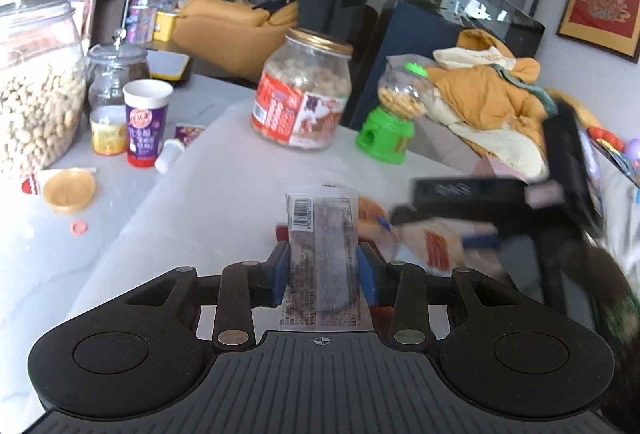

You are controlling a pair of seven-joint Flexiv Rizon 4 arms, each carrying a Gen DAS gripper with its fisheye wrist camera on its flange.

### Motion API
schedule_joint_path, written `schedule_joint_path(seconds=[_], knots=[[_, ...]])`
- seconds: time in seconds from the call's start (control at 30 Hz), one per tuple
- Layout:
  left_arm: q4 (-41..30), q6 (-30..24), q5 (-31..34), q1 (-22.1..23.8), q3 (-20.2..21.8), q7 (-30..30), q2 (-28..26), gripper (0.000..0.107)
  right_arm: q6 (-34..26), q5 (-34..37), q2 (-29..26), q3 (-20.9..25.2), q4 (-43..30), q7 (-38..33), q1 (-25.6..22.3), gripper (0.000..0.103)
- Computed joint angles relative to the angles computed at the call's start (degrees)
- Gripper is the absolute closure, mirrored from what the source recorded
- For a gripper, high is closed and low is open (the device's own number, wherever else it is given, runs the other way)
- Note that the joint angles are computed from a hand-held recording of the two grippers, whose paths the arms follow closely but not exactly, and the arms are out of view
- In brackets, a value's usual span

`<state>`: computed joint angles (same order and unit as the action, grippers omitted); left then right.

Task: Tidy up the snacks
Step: 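Grasp the round rice-cracker packet with the right gripper while the left holds the stick packet, then lower both packets into the pink box and open both grippers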

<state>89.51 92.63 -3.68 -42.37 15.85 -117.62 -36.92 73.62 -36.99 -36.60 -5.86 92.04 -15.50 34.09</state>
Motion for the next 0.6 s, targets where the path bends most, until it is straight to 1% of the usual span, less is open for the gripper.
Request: schedule_joint_path(seconds=[0.03,0.07,0.13,0.17,0.2,0.23,0.3,0.33,0.37,0.4,0.43,0.47,0.5,0.53,0.6], knots=[[0.61,0.01,0.17,-0.33,0.04,-0.08,0.3,0.066,-0.86,0.28,-0.8,1.18,-1.34,-2.29,-0.72,0.003],[1.18,-0.13,0.28,-0.98,0.41,-0.38,0.56,0.066,-2.04,0.02,-1.14,1.97,-1.94,-4.94,-1.03,0.004],[1.97,-1.15,0.66,-2.63,1.5,-1.24,1.08,0.066,-2.6,-3.36,0.21,0.1,0.43,-6.81,0.6,0.014],[2.14,-1.22,1.04,-2.65,0.88,-1.28,1.23,0.066,-2.96,-6.12,1.37,-1.06,2.42,-7.75,1.58,0.018],[2.22,-0.96,1.35,-2.41,0.06,-1.26,1.26,0.066,-2.73,-8.73,2.52,-1.88,4.46,-8.13,2.15,0.024],[2.14,-0.85,1.62,-2.4,-0.65,-1.14,1.24,0.066,-1.12,-12.34,4.02,-3.58,7.16,-6.37,3.01,0.027],[1.56,-0.75,2.17,-2.26,-2.26,-0.43,1.07,0.066,0.52,-15.59,7.16,-2.95,11.67,-5.18,2.03,0.028],[1.68,0.22,2.78,-1.0,-4.66,1.03,1.16,0.066,0.63,-16.71,8.77,-2.42,13.68,-4.24,1.44,0.028],[1.77,1.34,1.48,-1.33,-5.25,4.04,0.86,0.066,0.99,-19.09,10.86,-2.78,16.4,-1.84,1.26,0.028],[0.75,1.05,3.91,-2.5,-3.97,3.35,0.51,0.066,1.55,-21.82,13.07,-3.21,19.19,0.78,0.99,0.029],[-0.45,0.0,4.79,-5.02,-0.99,2.3,-0.03,0.066,2.41,-23.89,14.98,-3.17,21.6,2.8,0.3,0.029],[-1.36,-0.41,5.95,-6.18,0.13,1.04,-0.37,0.066,2.77,-26.75,17.1,-3.53,24.07,5.91,-0.15,0.029],[-1.17,0.74,3.8,-6.4,-0.61,2.88,-0.67,0.066,2.98,-29.56,19.19,-3.72,26.41,8.95,-0.74,0.029],[-1.33,1.33,3.5,-5.59,-2.42,3.47,-0.75,0.066,3.51,-32.2,21.13,-3.7,28.58,11.69,-1.62,0.029],[-3.08,-0.24,3.31,-5.2,-4.41,5.81,-1.39,0.066,5.67,-38.45,24.79,-3.72,32.34,17.65,-4.09,0.029]])
